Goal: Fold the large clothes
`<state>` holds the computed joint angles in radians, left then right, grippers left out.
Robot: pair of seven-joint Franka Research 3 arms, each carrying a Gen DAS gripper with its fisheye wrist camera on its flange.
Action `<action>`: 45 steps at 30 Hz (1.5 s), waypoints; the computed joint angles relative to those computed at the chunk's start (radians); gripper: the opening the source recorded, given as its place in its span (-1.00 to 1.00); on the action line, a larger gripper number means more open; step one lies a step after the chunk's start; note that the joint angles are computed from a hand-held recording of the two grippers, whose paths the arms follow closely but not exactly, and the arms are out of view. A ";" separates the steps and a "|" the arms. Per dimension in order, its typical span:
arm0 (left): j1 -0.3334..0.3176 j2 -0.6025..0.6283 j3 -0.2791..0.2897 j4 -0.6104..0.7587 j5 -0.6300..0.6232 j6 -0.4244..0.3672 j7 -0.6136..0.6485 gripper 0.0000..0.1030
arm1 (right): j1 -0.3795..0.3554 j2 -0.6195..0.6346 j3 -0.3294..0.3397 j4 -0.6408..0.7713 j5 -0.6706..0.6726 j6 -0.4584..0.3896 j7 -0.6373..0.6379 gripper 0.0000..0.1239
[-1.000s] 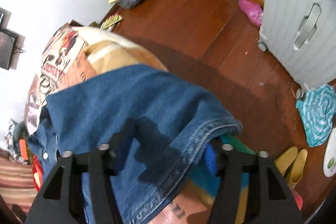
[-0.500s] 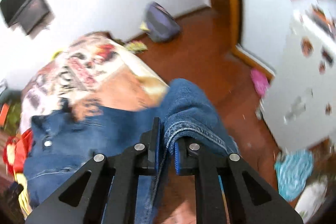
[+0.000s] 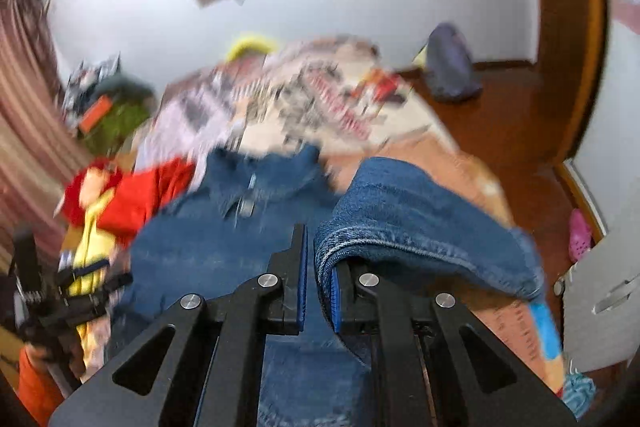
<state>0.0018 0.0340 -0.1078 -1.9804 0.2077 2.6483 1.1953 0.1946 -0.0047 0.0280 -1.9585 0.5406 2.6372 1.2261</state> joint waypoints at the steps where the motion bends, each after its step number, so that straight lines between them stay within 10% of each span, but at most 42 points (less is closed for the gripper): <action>1: 0.001 -0.003 0.000 -0.005 -0.009 0.000 0.008 0.43 | 0.002 0.010 0.002 0.003 -0.006 -0.024 0.003 -0.86; 11: -0.006 -0.006 -0.006 -0.021 -0.034 -0.008 0.046 0.43 | 0.017 0.023 0.011 -0.004 -0.147 -0.222 0.085 -0.80; 16: -0.010 0.002 -0.009 -0.014 -0.050 -0.006 0.062 0.43 | 0.003 -0.041 -0.003 -0.054 -0.096 -0.195 0.058 -0.17; 22: -0.017 0.012 -0.015 -0.003 -0.064 -0.006 0.076 0.43 | -0.031 -0.041 -0.034 -0.052 0.001 -0.134 0.152 0.08; 36: -0.031 0.025 -0.022 0.013 -0.076 -0.017 0.096 0.43 | -0.155 0.142 -0.055 0.025 0.268 -0.164 0.375 0.06; 45: -0.033 0.030 -0.020 0.018 -0.043 -0.026 0.074 0.43 | -0.138 0.195 -0.037 0.101 0.099 -0.071 0.446 -0.76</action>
